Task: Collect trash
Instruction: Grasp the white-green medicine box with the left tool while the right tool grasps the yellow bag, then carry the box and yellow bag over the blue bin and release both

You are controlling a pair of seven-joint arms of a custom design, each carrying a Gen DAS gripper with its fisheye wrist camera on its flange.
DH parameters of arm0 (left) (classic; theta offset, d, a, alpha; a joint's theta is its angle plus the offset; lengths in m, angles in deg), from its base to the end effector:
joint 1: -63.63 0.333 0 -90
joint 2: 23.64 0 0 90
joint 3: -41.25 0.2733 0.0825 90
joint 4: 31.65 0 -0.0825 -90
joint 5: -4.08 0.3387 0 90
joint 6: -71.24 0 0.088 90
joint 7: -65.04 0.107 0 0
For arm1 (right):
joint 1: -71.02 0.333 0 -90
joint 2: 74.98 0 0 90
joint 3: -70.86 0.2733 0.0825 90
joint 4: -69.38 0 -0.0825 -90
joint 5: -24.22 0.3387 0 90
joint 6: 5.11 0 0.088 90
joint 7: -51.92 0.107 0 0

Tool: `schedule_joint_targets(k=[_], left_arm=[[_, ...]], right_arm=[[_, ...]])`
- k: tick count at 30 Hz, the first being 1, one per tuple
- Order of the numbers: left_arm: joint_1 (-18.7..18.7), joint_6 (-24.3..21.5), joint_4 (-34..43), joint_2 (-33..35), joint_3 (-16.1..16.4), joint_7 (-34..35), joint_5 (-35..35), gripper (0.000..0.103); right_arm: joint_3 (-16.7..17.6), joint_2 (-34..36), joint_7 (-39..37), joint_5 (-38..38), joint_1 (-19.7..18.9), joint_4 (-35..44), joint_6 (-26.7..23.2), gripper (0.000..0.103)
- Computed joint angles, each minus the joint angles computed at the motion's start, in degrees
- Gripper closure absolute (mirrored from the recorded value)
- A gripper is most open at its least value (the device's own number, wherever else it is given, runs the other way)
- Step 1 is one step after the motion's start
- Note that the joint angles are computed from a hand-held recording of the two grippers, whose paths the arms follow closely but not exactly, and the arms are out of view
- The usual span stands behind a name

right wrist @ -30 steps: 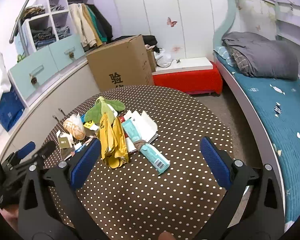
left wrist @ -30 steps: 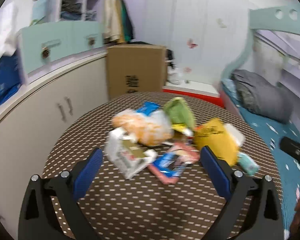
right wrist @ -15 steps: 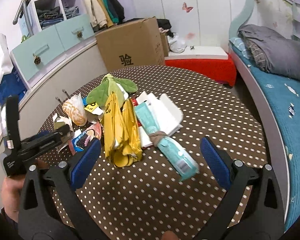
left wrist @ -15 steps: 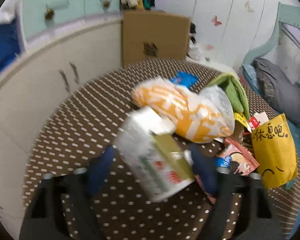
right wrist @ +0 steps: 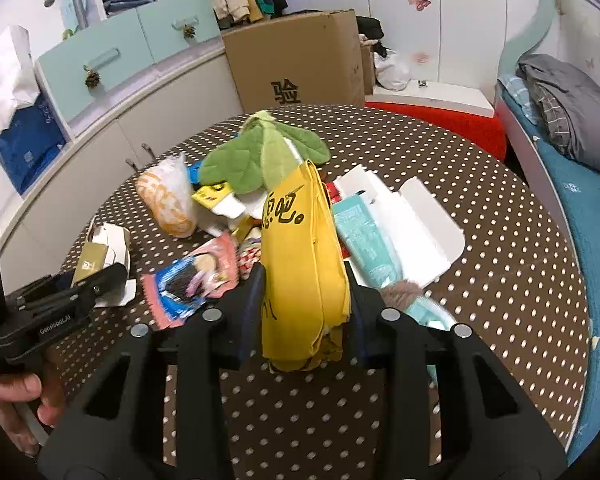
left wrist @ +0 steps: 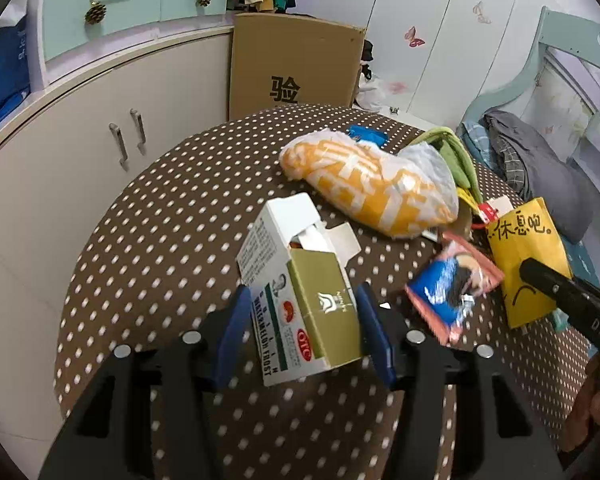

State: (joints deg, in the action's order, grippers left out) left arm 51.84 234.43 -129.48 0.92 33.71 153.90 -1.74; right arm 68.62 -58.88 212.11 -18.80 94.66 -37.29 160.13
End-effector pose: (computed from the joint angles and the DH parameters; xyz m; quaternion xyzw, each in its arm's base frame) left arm 0.6237 -0.2002 0.4135 -0.5926 0.7240 -0.3174 0.1543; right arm 0.5558 0.2623 0.4259 -0.5847 0.7051 -0.2153 0.3386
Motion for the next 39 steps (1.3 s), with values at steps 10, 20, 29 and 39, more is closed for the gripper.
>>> schedule_joint_targets(k=[10, 20, 29, 39], left_arm=[[2.97, 5.98, -11.69, -9.23, -4.77, 8.52, -7.63, 0.050], [-0.74, 7.47, -11.65, -13.01, -6.31, 11.39, -8.91, 0.050], [-4.67, 3.60, -2.66, -9.77, -9.79, 16.74, -11.41, 0.049], [-14.50, -10.79, 24.58, 6.66, -9.95, 16.58, -4.86, 0.050]], right_arm=[[-1.27, -10.24, 18.02, -15.70, -1.41, -11.10, 7.81, 0.067], [2.59, -23.75, 43.02, -42.11, -10.61, -18.75, 12.67, 0.067], [3.82, -39.72, 50.83, -48.73, -17.76, -30.35, 10.03, 0.066], [-0.86, -52.39, 37.19, -29.60, -25.31, -46.01, 6.26, 0.065]])
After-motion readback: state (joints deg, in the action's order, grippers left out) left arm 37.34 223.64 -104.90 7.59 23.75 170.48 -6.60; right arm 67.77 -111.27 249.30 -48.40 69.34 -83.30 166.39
